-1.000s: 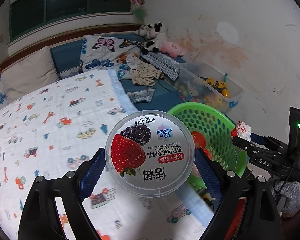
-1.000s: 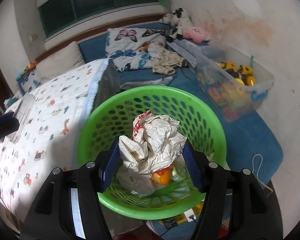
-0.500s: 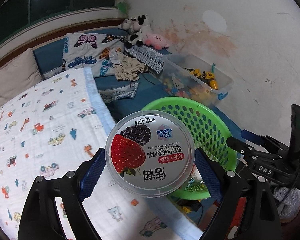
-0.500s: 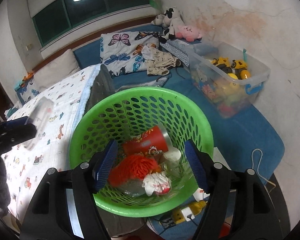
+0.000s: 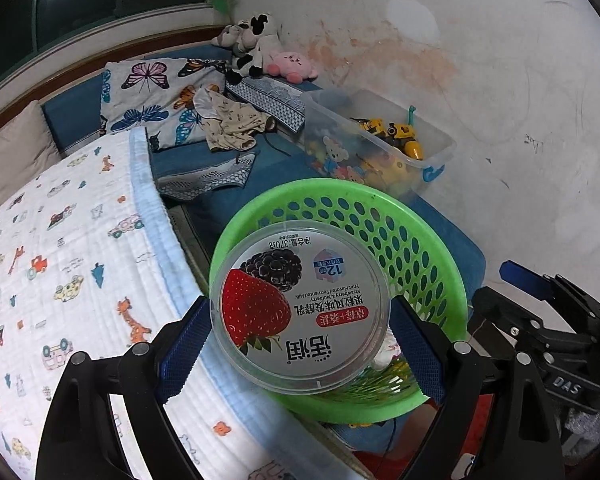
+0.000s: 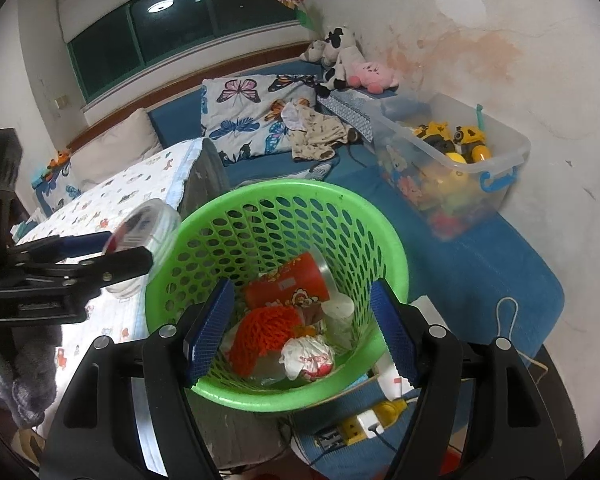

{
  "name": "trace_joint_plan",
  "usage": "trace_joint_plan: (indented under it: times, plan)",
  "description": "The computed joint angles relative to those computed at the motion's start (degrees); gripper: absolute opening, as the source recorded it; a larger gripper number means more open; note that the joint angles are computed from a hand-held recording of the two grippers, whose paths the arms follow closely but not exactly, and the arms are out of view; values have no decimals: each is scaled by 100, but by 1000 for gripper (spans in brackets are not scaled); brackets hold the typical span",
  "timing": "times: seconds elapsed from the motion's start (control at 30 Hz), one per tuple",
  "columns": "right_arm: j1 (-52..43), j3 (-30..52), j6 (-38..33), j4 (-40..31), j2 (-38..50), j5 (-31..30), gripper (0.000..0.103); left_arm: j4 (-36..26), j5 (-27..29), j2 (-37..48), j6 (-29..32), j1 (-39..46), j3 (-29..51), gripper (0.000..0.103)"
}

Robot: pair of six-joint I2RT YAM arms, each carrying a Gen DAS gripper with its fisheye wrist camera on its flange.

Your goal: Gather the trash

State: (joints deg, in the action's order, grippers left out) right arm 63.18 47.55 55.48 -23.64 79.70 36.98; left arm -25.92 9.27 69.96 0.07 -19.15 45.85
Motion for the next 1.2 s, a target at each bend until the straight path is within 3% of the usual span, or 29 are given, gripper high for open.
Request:
trace_joint_plan:
  times: [0.4, 0.7, 1.2]
  plan:
    - [100, -255, 299, -11, -228, 76, 72, 142, 177, 179, -72, -194, -15, 90]
    - [364, -138, 474, -125, -169, 253, 72, -45, 174, -242, 51, -53, -151, 91]
    - [1065, 695, 833, -432, 500, 612, 80, -933, 564, -1677, 923, 1485, -453, 91]
